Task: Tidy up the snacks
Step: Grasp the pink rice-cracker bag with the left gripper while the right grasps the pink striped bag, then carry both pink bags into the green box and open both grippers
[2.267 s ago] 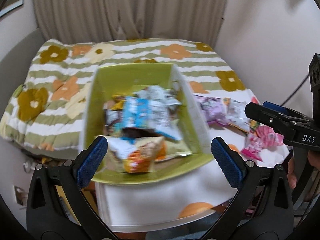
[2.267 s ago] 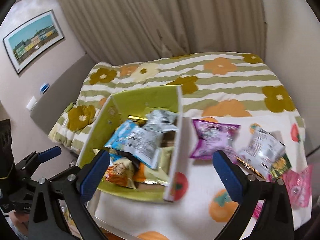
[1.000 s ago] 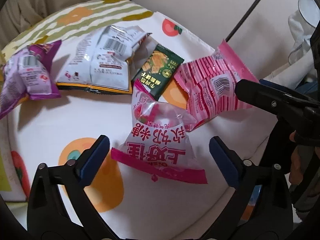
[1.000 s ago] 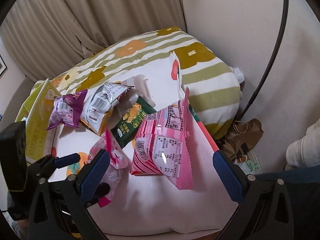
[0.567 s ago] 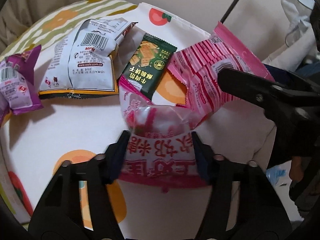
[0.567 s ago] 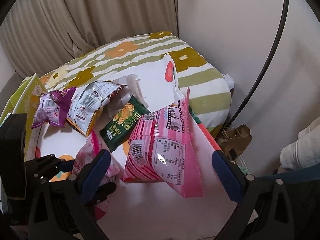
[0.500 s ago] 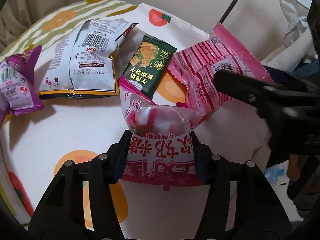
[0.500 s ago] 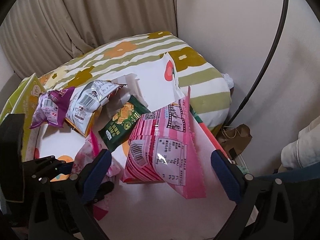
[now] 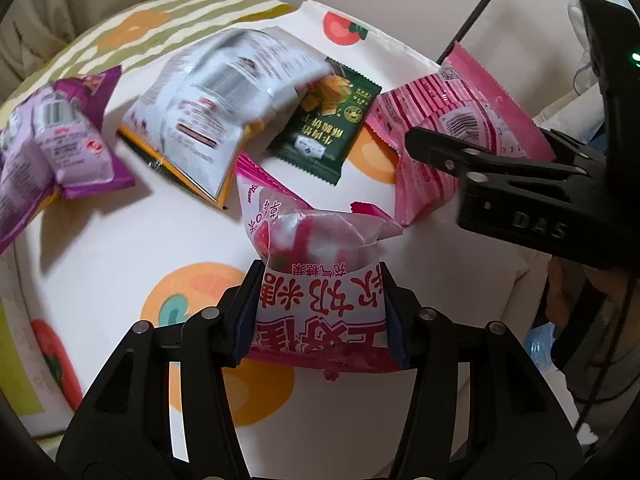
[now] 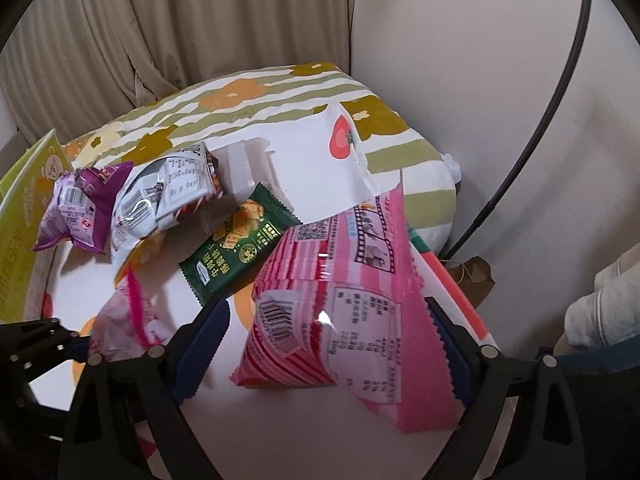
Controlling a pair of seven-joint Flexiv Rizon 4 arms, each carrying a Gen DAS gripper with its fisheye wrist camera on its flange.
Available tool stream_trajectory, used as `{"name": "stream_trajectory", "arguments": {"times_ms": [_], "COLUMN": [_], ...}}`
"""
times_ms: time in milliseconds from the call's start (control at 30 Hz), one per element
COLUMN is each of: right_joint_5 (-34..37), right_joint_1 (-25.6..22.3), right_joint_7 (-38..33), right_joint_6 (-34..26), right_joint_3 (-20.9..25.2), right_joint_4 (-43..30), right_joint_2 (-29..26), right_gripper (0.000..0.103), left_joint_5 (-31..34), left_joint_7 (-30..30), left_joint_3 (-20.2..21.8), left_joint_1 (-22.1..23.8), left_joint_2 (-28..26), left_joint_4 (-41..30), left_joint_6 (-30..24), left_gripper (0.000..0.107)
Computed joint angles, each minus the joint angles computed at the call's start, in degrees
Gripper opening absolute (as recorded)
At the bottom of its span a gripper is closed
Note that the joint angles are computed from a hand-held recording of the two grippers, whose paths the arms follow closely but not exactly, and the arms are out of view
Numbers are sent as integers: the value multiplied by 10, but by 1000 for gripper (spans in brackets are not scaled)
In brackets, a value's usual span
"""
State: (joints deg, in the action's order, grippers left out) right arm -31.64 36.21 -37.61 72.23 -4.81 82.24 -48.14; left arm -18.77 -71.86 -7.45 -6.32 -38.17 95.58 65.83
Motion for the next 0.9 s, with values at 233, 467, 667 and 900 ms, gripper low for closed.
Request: {"name": "stream_trajectory", "arguments": {"times_ms": [233, 467, 667, 900], "right_joint_5": [2, 1, 17, 84], "right_joint_1": [-4, 0, -42, -80], "right_joint_7": [-22, -25, -103, -245], "right_joint_6": [-18, -10, 20, 24], "right_joint_3": [14, 10, 67, 149], "right_joint_4": [-20, 12, 31, -41], "right_joint_2": [-14, 19, 65, 52], "right_gripper": [65, 57, 57, 57], "left_joint_5": [4, 13, 41, 127], "left_joint_7": [-16, -74, -185, -322], "left_joint_3": [6, 25, 66, 128], "left_joint_1": [-6, -20, -44, -64], "left_joint_2": [23, 69, 130, 194], "left_joint_4": [28, 58, 78, 99], "left_joint_6": [11, 35, 54, 72], "left_gripper": [49, 49, 49, 48]}}
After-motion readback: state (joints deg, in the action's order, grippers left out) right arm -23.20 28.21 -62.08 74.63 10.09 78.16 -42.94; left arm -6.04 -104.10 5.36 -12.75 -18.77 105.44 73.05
